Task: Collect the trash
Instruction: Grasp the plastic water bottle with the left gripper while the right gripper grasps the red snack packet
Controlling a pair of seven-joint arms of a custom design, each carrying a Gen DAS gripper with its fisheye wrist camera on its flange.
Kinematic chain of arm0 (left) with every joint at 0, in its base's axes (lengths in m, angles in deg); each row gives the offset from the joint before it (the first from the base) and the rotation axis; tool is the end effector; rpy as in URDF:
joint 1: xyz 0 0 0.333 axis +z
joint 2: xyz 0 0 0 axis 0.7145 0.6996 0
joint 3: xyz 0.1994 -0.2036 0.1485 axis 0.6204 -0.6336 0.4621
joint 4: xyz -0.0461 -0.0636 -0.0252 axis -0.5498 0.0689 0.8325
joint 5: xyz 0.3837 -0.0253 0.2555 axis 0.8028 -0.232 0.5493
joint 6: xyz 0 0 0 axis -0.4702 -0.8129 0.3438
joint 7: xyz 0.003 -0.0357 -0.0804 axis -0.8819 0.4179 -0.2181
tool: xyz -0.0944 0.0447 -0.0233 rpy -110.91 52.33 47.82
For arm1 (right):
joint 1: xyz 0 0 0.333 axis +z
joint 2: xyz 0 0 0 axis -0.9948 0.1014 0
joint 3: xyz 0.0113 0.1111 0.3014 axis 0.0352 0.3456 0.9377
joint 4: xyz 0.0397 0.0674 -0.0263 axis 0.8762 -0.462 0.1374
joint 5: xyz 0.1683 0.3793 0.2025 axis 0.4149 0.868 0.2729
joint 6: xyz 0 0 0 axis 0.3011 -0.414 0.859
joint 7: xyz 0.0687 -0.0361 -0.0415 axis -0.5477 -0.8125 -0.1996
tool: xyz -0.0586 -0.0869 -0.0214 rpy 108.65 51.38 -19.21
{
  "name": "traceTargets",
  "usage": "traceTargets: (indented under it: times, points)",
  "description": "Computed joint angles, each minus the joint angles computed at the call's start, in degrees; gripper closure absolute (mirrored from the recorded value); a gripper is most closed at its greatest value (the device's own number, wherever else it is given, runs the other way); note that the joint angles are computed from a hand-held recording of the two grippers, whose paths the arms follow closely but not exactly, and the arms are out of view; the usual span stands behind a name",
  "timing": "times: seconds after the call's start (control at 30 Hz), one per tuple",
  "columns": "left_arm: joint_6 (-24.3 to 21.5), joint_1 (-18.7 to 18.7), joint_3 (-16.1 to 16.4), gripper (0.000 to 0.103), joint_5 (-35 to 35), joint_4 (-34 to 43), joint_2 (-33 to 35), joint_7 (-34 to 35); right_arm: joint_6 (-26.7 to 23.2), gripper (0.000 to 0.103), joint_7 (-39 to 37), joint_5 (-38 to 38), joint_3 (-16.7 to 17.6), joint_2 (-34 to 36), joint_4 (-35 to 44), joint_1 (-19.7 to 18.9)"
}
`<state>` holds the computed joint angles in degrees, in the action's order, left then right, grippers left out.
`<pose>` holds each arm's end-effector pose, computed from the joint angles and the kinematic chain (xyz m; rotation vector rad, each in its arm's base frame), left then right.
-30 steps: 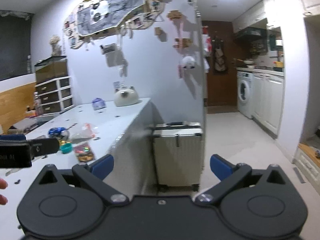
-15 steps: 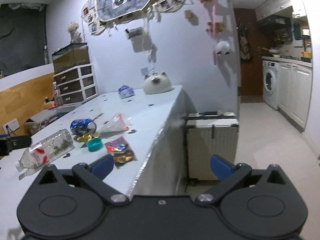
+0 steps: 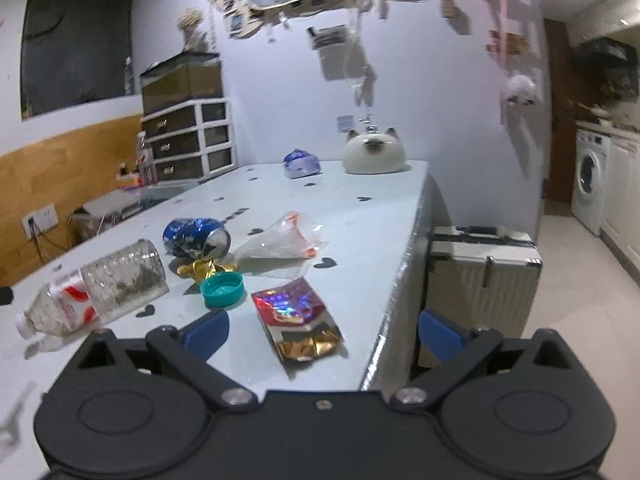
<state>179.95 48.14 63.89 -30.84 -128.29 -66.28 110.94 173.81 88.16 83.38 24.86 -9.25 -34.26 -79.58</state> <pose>0.6563 -0.0616 0.6885 -1.6693 1.3902 -0.8641 0.7368 0.0506 0.6560 -1.5822 1.3481 -0.7810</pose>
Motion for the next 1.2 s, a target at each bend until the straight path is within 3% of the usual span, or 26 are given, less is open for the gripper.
traceTargets:
  times: [0.27, 0.37, 0.43, 0.5, 0.57, 0.73, 1.03, 1.2]
  points:
    - [3.7, -0.16, 1.1, 0.002, -10.47, 1.15, 3.49, 12.71, -7.86, 0.014, -0.55, -7.25, -0.49, 9.95, 13.14, 1.08]
    - [3.68, -0.23, 0.88, 0.01, -16.28, 2.12, 4.78, 17.9, -9.85, 0.015, -0.82, -8.54, -0.23, 12.49, 16.64, 0.88]
    - [4.2, -0.18, 0.65, 0.02, -21.22, 1.99, 5.04, 21.61, -11.64, 0.021, -1.07, -8.41, 0.15, 13.64, 18.43, 0.45]
    - [4.46, -0.24, 0.46, 0.025, -24.14, 1.75, 5.1, 23.57, -12.97, 0.039, -1.42, -8.27, 0.47, 13.69, 18.67, 0.2]
    - [4.37, -0.37, 0.24, 0.036, -27.28, 1.34, 4.87, 25.91, -13.07, 0.046, -1.9, -7.78, 0.75, 12.61, 17.14, 0.09]
    - [3.92, -1.2, 0.08, 0.067, -26.47, -0.55, 3.07, 23.7, -11.04, 0.048, -4.29, -4.34, 1.82, 7.12, 9.73, -0.07]
    - [4.68, -2.41, -1.54, 0.069, -14.65, -8.42, -4.03, 9.18, -7.11, 0.049, -7.65, 2.24, 1.41, -5.78, -6.65, 1.9]
    - [3.61, -5.38, -1.53, 0.069, -15.35, -14.35, -10.27, 10.69, -6.94, 0.049, -12.34, 7.07, 0.24, -12.26, -13.95, 3.44]
